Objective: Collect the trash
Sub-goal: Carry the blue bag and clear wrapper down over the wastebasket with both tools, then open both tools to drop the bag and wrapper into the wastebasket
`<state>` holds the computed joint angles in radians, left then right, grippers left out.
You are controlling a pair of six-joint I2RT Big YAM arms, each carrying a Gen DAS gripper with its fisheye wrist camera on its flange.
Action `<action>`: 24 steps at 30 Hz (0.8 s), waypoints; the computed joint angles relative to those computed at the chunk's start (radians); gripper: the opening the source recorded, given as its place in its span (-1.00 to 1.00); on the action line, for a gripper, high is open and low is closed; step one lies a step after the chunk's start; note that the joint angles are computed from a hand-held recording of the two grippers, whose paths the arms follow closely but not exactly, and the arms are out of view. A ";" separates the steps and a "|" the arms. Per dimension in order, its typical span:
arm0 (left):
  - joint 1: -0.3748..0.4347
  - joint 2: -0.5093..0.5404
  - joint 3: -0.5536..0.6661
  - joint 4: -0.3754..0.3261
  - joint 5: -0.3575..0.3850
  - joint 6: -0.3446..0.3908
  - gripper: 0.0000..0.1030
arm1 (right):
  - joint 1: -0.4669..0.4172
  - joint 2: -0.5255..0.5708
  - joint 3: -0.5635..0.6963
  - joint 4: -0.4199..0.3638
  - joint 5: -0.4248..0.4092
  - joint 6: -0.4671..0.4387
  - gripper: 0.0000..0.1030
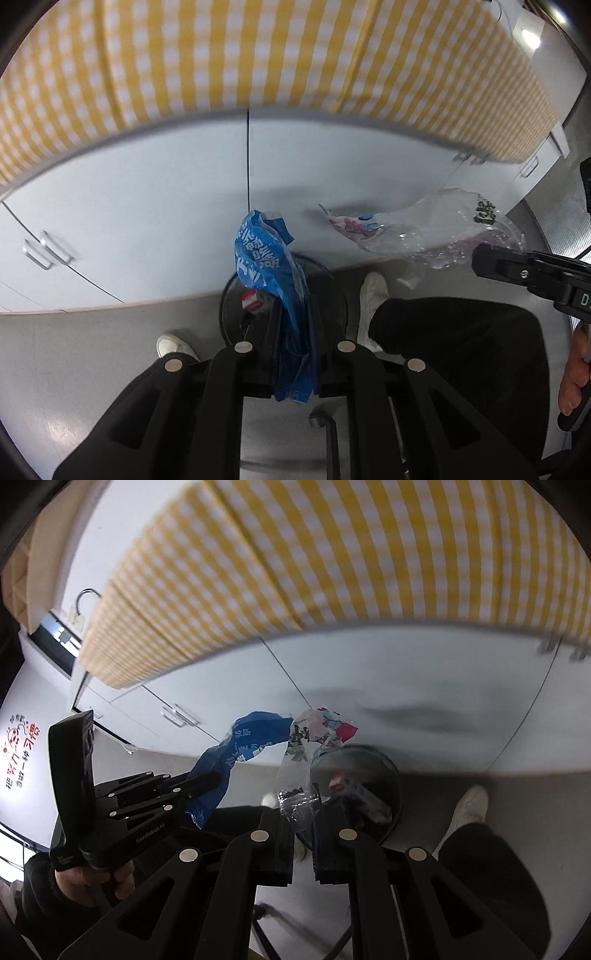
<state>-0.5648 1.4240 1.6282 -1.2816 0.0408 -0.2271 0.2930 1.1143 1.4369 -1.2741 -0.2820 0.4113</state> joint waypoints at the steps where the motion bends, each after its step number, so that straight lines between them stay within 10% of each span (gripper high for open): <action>1: 0.002 0.011 0.000 -0.001 0.006 0.000 -0.74 | -0.010 0.014 -0.016 0.008 -0.015 0.001 -0.77; 24: 0.044 0.334 -0.011 0.012 0.091 0.016 -0.74 | -0.028 0.329 -0.098 0.104 -0.104 0.037 -0.77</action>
